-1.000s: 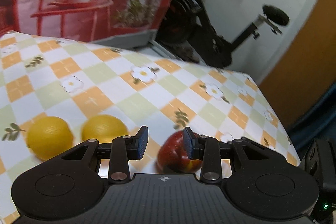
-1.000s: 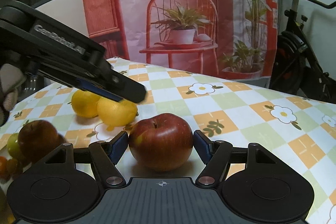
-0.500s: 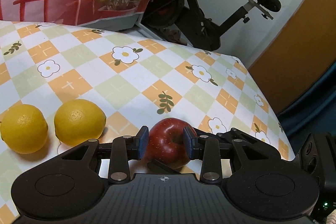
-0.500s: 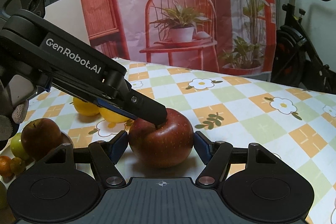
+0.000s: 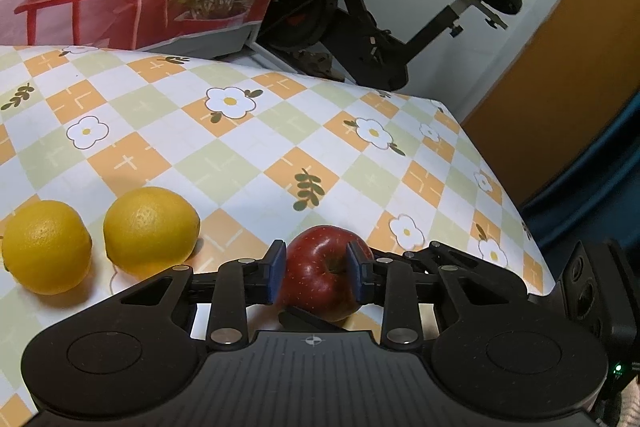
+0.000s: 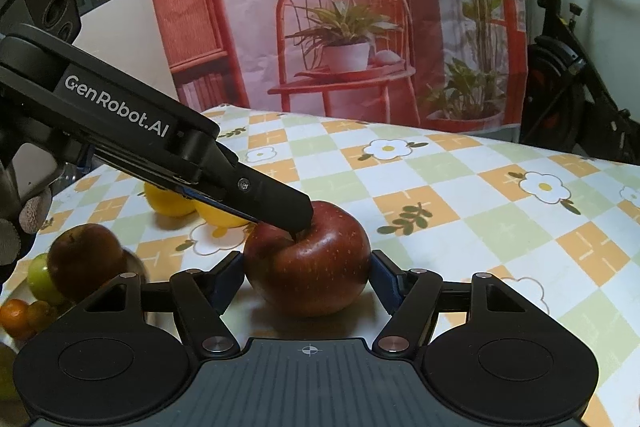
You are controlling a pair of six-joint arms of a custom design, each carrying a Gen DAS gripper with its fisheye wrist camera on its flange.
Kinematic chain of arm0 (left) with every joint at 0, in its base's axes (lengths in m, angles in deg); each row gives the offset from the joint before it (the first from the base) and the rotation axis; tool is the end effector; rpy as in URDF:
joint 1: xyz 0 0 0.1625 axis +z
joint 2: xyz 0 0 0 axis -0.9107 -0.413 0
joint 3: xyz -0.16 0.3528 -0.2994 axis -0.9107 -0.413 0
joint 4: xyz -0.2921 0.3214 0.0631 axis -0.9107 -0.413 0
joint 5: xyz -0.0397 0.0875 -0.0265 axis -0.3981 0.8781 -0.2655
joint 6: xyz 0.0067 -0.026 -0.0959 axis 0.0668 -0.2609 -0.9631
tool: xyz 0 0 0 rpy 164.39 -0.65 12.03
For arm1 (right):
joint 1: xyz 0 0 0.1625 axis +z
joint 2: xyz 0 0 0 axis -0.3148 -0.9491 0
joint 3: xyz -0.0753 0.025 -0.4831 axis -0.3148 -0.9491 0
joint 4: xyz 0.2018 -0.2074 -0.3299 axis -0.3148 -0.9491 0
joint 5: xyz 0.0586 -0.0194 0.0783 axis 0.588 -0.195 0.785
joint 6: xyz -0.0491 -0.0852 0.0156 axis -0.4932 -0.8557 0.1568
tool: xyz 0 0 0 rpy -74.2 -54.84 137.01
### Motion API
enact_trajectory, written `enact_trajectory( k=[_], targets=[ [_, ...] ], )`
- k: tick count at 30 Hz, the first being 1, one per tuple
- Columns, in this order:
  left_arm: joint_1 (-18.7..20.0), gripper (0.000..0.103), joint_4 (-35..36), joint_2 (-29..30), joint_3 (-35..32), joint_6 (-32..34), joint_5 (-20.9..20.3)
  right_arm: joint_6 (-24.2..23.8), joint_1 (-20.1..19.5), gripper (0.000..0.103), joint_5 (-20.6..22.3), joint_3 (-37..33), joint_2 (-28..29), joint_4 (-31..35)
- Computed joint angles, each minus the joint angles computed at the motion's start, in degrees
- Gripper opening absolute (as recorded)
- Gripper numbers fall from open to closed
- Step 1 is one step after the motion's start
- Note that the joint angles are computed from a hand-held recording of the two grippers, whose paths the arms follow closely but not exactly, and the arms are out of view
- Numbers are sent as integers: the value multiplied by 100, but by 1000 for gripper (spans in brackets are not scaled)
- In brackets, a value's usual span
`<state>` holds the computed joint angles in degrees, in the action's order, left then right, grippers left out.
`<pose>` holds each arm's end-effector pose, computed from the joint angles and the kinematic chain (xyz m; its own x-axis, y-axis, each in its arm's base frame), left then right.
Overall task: Organize fruits
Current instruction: 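Carry both red apples toward the cream plate with both grippers, then lower both red apples onto the fruit on the cream plate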
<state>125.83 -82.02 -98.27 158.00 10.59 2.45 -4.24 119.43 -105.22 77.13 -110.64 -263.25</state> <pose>-0.1816 -0.6038 0.1772 -0.6125 0.7800 -0.1284 0.7903 0.6080 -0.0765 0.1806 -0.4869 0.0441 -0.8333 0.0950 0.5445 -0.4374 0.4890 -0.7547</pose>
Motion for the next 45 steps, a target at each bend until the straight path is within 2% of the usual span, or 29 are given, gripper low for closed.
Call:
enact_trajectory(
  k=[8,16,25,37,45],
  targets=[
    [55,34,333,-399,58,227,-87,151,301,64,-44,45,65,-83],
    [203,34,586,-936,158,277,-228,273,793,64,-202,-92,114,215],
    [387,34,762,-1300,255,332,-143,457,1132,64,-223,-340,300,676],
    [590,34,977,-1534,353,470,-87,861,1321,64,-196,-371,428,1125],
    [676,34,1072,-1608,367,470,-75,857,1353,64,-205,-397,466,1246]
  ],
)
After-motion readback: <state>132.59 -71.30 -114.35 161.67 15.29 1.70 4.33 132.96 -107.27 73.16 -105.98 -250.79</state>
